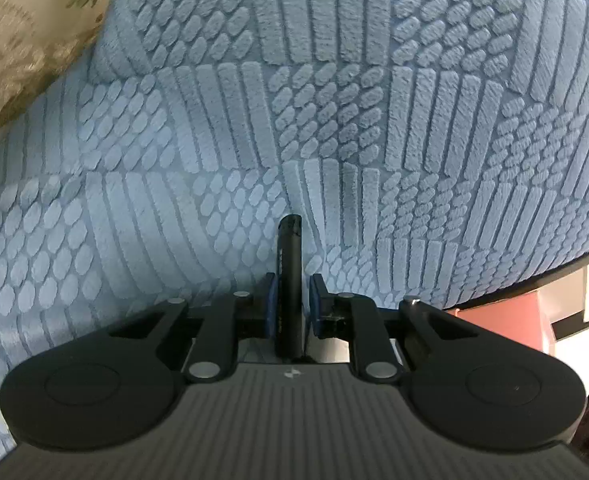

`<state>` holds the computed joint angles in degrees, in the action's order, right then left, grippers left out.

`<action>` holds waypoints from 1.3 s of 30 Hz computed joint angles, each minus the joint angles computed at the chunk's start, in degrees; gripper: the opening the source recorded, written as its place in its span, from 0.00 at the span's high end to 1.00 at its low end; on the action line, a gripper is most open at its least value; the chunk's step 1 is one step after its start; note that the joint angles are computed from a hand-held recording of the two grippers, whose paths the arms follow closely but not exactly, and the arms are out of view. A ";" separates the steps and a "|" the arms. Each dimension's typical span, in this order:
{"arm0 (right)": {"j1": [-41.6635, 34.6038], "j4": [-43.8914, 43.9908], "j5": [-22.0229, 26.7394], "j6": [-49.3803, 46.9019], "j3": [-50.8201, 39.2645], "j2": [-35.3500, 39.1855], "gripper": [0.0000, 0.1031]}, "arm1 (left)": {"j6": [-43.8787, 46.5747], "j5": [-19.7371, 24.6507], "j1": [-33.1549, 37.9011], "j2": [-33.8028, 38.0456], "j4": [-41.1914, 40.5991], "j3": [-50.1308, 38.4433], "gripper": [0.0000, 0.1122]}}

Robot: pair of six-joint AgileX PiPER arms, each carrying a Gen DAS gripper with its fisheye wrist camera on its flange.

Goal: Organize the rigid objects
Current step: 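Lift the USB stick with the left tool while the right tool lifts the plug adapter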

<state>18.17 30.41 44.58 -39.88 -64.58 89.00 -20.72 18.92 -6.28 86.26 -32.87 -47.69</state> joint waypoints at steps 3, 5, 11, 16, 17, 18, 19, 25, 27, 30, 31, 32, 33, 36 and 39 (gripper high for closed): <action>0.24 -0.08 -0.41 0.15 0.53 -0.25 0.50 | -11.70 2.00 -2.48 -0.23 11.69 -2.34 0.89; 0.41 -0.45 -0.66 0.52 0.76 -0.38 0.50 | -16.13 3.26 -3.47 -0.63 15.67 -3.39 0.90; -0.45 -1.84 0.12 1.93 0.53 -0.92 0.50 | -20.58 8.77 -5.01 -2.72 21.81 -7.80 0.90; -1.90 -2.43 2.57 4.55 0.01 -2.64 0.51 | -25.59 11.60 -8.19 -3.46 27.78 -10.22 0.90; -2.07 -2.57 2.92 4.68 0.29 -3.31 0.51 | -26.60 11.98 -8.80 -3.65 28.88 -10.34 0.90; -2.40 -2.53 3.45 4.50 0.59 -4.02 0.51 | -27.89 12.59 -9.60 -3.92 29.92 -10.53 0.90; -2.71 -2.54 4.07 4.62 0.89 -4.79 0.51 | -28.09 12.67 -9.96 -4.38 30.07 -10.07 0.90; -5.03 -2.62 7.57 5.06 3.18 -10.20 0.52 | -31.96 14.24 -14.06 -8.13 33.31 -7.34 0.90; -5.46 -2.79 7.90 4.90 4.22 -11.96 0.52 | -34.00 15.21 -15.58 -10.08 34.71 -6.38 0.90; -6.36 -3.12 8.44 3.97 5.53 -14.83 0.52 | -33.07 15.68 -15.49 -15.64 33.61 -1.35 0.90; -6.62 -3.13 8.91 3.83 5.86 -15.91 0.52 | -33.15 14.74 -15.75 -16.94 33.37 0.79 0.90; -6.39 -3.25 8.98 4.29 6.20 -16.73 0.52 | -33.80 15.66 -16.28 -19.50 33.66 2.36 0.90; -6.63 -3.23 9.60 4.43 6.55 -17.81 0.52 | -35.33 16.22 -17.41 -20.50 34.45 2.82 0.90; -7.86 -2.94 11.93 4.23 7.74 -21.25 0.53 | -38.81 16.65 -20.35 -22.27 36.51 4.24 0.90; -8.04 -3.53 13.52 5.02 9.06 -24.63 0.53 | -43.98 18.13 -24.14 -24.24 39.92 5.16 0.90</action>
